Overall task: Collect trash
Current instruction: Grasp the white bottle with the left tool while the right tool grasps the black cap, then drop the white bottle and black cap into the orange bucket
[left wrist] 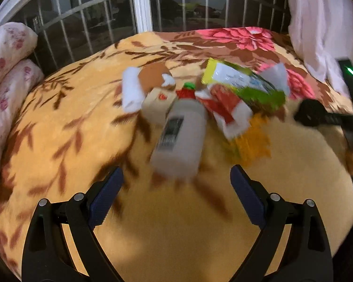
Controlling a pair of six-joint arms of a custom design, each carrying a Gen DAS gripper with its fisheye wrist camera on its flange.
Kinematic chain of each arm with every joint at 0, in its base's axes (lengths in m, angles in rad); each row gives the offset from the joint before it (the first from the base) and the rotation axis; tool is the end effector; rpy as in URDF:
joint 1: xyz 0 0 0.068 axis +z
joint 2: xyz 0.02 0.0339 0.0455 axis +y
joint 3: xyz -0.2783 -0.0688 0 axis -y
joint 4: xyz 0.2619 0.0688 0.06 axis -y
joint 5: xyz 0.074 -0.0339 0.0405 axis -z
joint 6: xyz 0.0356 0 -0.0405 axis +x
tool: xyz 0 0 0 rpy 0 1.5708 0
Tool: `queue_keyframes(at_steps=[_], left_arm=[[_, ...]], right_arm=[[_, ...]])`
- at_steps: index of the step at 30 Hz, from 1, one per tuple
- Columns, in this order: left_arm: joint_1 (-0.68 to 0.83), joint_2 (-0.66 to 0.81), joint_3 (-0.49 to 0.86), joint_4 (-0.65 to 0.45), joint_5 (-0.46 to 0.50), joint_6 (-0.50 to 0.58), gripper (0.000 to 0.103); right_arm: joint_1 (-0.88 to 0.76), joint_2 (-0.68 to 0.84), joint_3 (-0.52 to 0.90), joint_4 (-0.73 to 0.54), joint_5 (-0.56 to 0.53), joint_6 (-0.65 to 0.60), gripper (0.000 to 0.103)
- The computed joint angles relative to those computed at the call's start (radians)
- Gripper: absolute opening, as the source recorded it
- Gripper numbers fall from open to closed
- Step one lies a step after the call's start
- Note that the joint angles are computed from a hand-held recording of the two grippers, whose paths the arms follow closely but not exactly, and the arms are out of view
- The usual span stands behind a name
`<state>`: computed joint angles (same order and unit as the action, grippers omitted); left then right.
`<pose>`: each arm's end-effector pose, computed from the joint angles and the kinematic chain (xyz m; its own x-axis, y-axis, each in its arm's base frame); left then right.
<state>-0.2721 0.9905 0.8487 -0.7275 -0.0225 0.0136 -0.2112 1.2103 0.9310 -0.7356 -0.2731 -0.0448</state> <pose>0.1985 -0.0546 0.2849 -0.7322 0.2184 -0.6451 0.2647 0.9640 0.0260 0.2438 -0.0424 0.2674 -0.8325 0.1344 -0.5374 0.0254 0.9784 0.2052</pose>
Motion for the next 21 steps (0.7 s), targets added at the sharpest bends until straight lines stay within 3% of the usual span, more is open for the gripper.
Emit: queue_keyframes(at_steps=[3,4,5,7,8,12,14,17,21], left_arm=[[0.029,0.184,0.072,0.060,0.020,-0.031,0.090],[0.037,0.220,0.084,0.074,0.028,-0.037,0.085],[0.049,0.259,0.095,0.085,0.057,-0.035,0.079],[0.051,0.292,0.101,0.089,0.079,-0.034,0.051],[0.034,0.284,0.093,0.098,0.053,-0.033,0.048],[-0.014,0.216,0.050,0.122,-0.050,-0.054,0.047],[-0.004,0.157,0.033,0.110,-0.051,-0.078,0.047],[0.006,0.040,0.017,0.042,-0.042,-0.108,0.047],[-0.045,-0.133,0.004,-0.069,-0.098,-0.134,0.047]], right_arm=[[-0.001,0.004,-0.002,0.004,-0.003,0.002,0.052],[0.007,0.002,-0.006,0.010,0.009,0.001,0.052],[0.015,-0.002,-0.010,0.015,0.020,0.001,0.052],[0.024,-0.007,-0.018,0.025,0.034,0.001,0.052],[0.022,-0.009,-0.020,0.029,0.031,0.002,0.052],[-0.003,-0.015,-0.026,0.037,-0.005,0.005,0.052],[-0.018,-0.049,-0.034,0.042,-0.018,0.012,0.052],[-0.046,-0.164,-0.048,0.012,-0.055,0.031,0.052],[-0.024,-0.361,-0.056,-0.112,-0.109,0.016,0.052]])
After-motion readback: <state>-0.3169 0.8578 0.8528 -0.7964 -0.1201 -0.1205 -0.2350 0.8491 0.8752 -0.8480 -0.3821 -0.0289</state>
